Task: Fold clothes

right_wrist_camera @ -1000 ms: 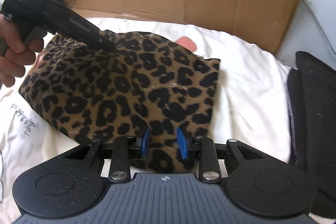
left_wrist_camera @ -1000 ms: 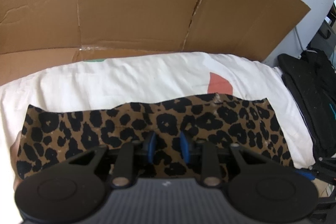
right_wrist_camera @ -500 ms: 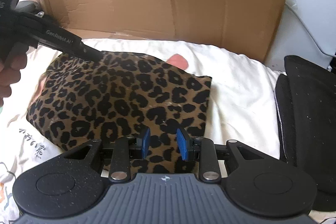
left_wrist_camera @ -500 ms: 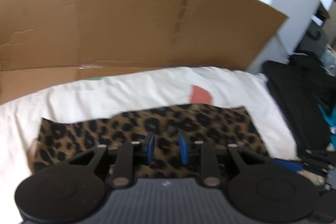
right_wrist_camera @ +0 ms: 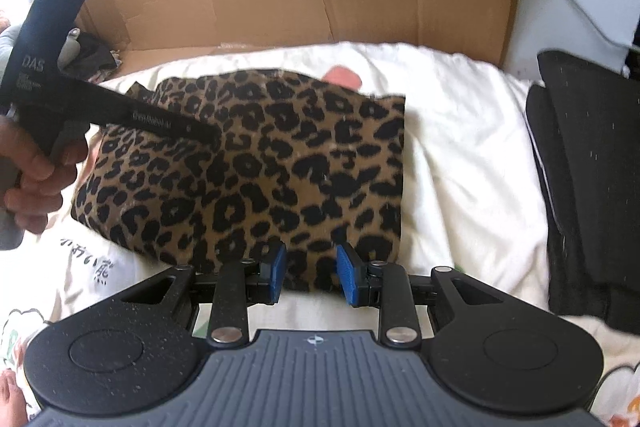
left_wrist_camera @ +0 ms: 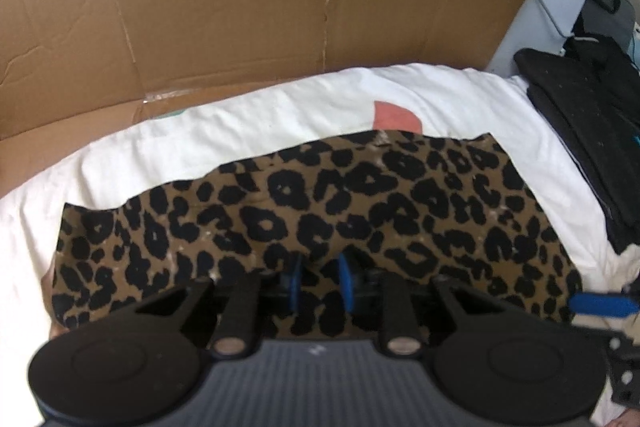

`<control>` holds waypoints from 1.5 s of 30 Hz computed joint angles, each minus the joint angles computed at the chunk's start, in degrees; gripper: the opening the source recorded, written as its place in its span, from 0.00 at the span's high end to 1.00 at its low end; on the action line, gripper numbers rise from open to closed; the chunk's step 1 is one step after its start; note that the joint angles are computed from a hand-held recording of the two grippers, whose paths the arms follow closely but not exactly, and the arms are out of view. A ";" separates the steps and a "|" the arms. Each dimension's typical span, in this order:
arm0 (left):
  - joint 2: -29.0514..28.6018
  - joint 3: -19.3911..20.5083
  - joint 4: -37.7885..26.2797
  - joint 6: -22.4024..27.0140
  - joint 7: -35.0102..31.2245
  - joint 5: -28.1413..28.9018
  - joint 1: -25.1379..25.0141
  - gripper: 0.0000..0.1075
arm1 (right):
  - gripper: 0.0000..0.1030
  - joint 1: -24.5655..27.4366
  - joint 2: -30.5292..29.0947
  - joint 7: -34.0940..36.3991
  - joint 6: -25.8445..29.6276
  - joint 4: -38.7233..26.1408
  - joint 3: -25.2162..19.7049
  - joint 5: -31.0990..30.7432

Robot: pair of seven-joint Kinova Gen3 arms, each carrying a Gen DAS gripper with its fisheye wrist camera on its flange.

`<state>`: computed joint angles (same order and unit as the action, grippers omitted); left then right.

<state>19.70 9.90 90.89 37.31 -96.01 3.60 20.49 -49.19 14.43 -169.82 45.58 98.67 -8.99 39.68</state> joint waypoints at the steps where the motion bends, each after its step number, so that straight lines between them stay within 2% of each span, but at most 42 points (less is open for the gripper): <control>1: -0.04 0.01 -0.01 0.01 -0.02 0.26 -0.21 0.78 | 0.66 -0.07 0.04 -0.22 0.04 0.02 -0.01 -0.01; 9: -4.04 0.09 1.23 3.42 0.09 2.95 -2.52 0.76 | 0.66 -0.01 0.55 -3.83 -2.60 0.68 0.86 1.14; 16: -7.87 0.53 4.34 3.33 0.39 3.74 -1.84 0.68 | 0.66 -0.52 1.45 -2.85 -3.99 0.13 1.10 1.78; 22: -8.56 2.46 7.14 2.95 -5.85 8.13 -3.22 0.65 | 0.66 -0.87 1.97 -2.74 -4.92 0.45 1.53 1.54; 28: -8.94 -0.17 9.04 3.75 -2.38 3.54 -1.92 0.65 | 0.66 -0.49 2.30 -1.40 -4.95 0.46 1.87 0.29; 32: -9.83 -1.58 9.95 4.40 -0.52 0.57 -2.88 0.65 | 0.66 -0.45 2.51 -0.53 -4.53 0.15 2.07 -0.16; 45: -10.57 -2.35 11.40 5.50 2.87 -1.73 -5.57 0.62 | 0.67 -0.40 3.07 1.55 -1.02 -1.53 2.17 -1.64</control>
